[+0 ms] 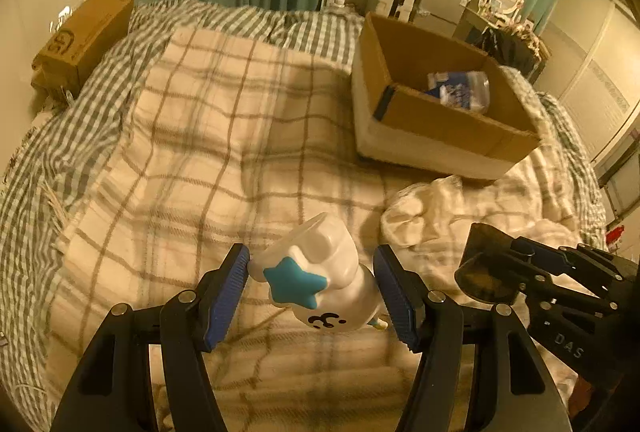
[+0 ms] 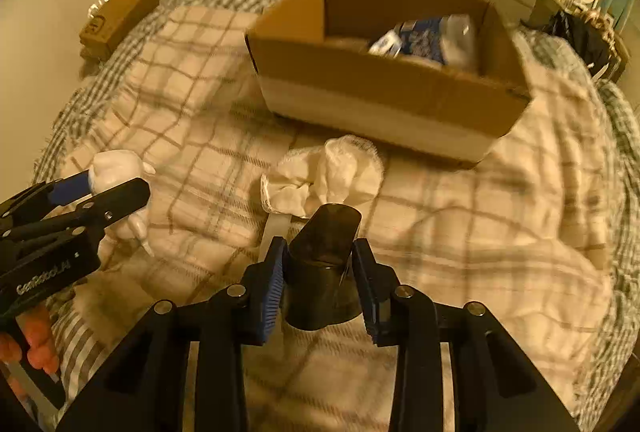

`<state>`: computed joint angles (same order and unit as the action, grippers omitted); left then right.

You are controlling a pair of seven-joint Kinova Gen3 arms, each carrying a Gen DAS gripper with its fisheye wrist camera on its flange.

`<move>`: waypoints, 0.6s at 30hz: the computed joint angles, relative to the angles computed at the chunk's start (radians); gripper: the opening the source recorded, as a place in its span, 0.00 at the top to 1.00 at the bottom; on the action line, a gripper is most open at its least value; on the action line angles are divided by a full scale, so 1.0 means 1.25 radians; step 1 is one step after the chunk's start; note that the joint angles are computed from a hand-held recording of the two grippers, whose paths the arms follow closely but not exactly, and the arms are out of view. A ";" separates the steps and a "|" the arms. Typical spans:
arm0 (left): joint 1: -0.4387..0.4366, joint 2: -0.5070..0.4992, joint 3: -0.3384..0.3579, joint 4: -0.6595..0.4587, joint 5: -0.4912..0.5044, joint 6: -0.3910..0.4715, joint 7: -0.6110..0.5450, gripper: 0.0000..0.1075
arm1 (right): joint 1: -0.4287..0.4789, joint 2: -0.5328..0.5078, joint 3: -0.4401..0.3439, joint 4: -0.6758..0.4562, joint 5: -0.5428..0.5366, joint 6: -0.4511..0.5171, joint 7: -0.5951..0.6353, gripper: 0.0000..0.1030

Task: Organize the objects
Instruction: 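Grasp the black cup with the right gripper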

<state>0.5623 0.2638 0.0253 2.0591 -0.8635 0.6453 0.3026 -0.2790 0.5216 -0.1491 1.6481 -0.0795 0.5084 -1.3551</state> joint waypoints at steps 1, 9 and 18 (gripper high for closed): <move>0.007 -0.008 0.002 -0.005 -0.002 0.011 0.002 0.39 | 0.006 -0.014 -0.004 0.011 -0.003 -0.008 0.005 0.68; 0.035 -0.045 0.056 -0.076 -0.026 0.121 -0.006 0.39 | 0.088 -0.152 -0.044 0.103 -0.065 -0.069 0.089 0.70; 0.004 -0.048 0.069 -0.183 -0.022 0.156 -0.122 0.39 | 0.117 -0.242 -0.041 0.089 -0.132 -0.093 0.186 0.70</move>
